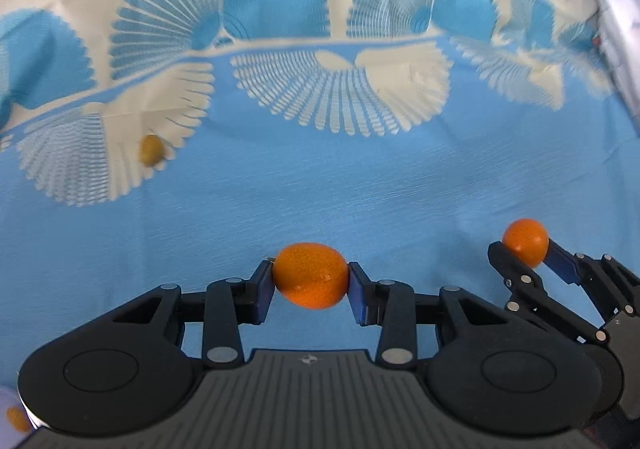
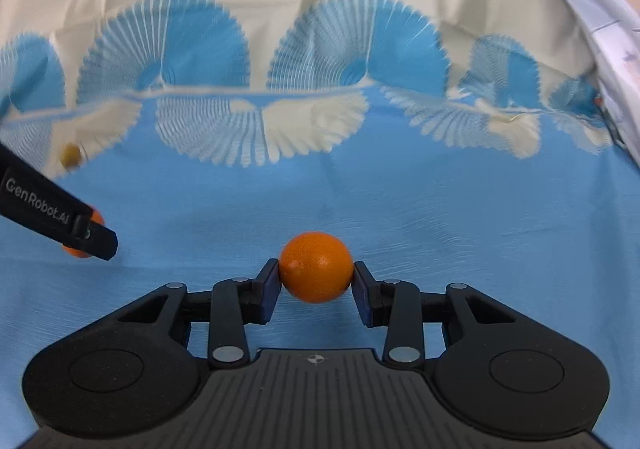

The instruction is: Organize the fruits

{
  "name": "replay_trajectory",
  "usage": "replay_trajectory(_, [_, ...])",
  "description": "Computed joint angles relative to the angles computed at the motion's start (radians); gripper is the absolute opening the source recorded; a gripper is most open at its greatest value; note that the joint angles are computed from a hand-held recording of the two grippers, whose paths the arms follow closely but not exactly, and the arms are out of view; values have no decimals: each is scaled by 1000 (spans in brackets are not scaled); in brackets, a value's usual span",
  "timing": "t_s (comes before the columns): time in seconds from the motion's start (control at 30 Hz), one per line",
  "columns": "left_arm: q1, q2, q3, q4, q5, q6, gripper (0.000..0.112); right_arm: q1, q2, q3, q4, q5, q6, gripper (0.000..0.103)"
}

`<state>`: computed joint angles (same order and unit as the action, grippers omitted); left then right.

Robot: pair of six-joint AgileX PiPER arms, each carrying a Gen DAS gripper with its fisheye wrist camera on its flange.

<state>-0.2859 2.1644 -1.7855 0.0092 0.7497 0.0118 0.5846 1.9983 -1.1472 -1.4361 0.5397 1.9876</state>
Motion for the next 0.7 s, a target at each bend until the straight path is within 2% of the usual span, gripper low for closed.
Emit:
replay_trajectory(0.17, [84, -311, 291, -103, -16, 89, 43, 142, -188, 94, 81, 114, -33, 40])
replay_trajectory(0.4, [295, -736, 577, -180, 115, 247, 43, 478, -366, 62, 258, 329, -107, 40])
replay_trajectory(0.57, [594, -962, 674, -295, 261, 483, 43, 689, -346, -96, 359, 426, -208, 40])
replay_trajectory(0.7, [914, -1049, 693, -432, 400, 742, 43, 806, -280, -256, 407, 481, -288, 40])
